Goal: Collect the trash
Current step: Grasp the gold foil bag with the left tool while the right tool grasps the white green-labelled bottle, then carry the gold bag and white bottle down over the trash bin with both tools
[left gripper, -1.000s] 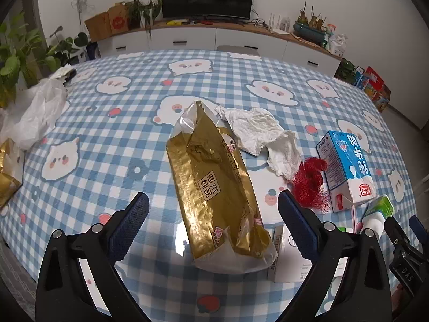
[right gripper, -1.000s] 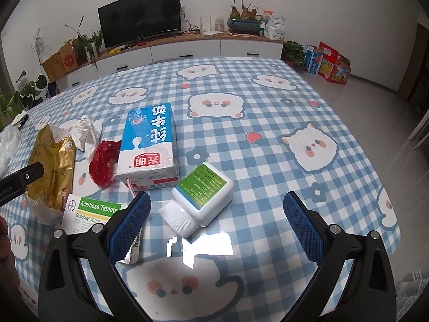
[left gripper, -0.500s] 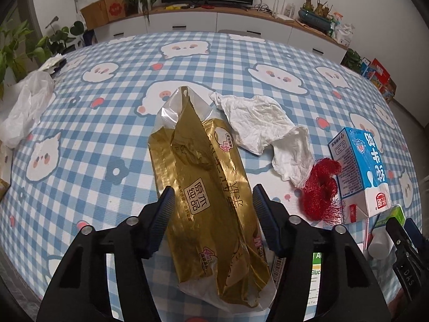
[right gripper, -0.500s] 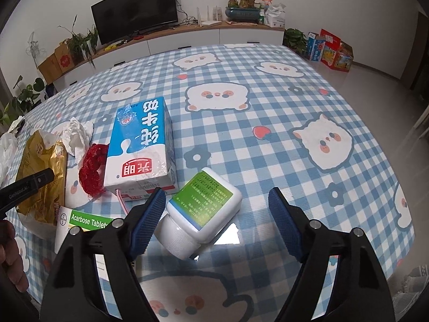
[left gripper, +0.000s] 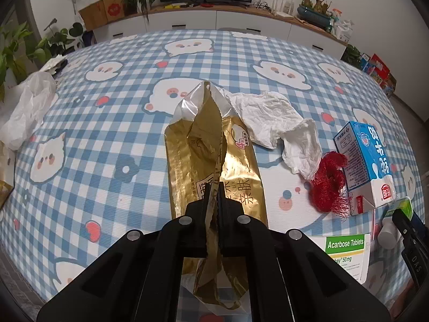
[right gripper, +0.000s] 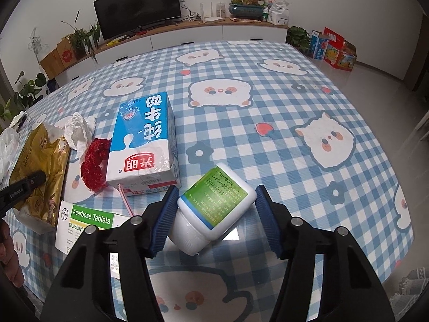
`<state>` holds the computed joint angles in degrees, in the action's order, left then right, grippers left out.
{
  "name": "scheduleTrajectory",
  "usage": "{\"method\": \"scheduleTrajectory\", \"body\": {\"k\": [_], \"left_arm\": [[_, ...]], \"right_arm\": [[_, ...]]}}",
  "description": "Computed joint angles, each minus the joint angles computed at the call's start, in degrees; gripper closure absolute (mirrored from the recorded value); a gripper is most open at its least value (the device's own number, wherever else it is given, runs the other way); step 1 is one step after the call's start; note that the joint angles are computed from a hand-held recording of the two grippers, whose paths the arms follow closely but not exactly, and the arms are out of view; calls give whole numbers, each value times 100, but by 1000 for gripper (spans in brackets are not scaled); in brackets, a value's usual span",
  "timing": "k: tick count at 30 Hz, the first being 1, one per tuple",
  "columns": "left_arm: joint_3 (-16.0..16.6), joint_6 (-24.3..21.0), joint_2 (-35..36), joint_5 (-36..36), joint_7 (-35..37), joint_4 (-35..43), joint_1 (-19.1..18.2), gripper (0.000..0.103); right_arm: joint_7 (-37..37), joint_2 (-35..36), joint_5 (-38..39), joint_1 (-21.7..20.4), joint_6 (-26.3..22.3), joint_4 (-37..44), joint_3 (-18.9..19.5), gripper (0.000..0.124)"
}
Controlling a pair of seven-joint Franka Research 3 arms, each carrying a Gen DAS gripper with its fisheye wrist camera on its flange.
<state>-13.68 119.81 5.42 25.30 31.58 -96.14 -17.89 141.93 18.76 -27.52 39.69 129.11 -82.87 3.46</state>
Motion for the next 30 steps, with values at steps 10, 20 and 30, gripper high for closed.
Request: {"method": "scheduleTrajectory", "body": {"k": [10, 20, 30], "left_arm": [[-15, 31, -349, -46, -21, -345, 62, 100], [-112, 239, -971, -191, -44, -959, 123, 101], [-243, 318, -1482, -300, -298, -1365, 120, 101]], "right_arm": [[-10, -79, -108, 14, -124, -8, 11, 68], [-25, -145, -301, 119, -221, 22, 77, 68], [332, -512, -378, 176, -127, -420, 234, 68]]}}
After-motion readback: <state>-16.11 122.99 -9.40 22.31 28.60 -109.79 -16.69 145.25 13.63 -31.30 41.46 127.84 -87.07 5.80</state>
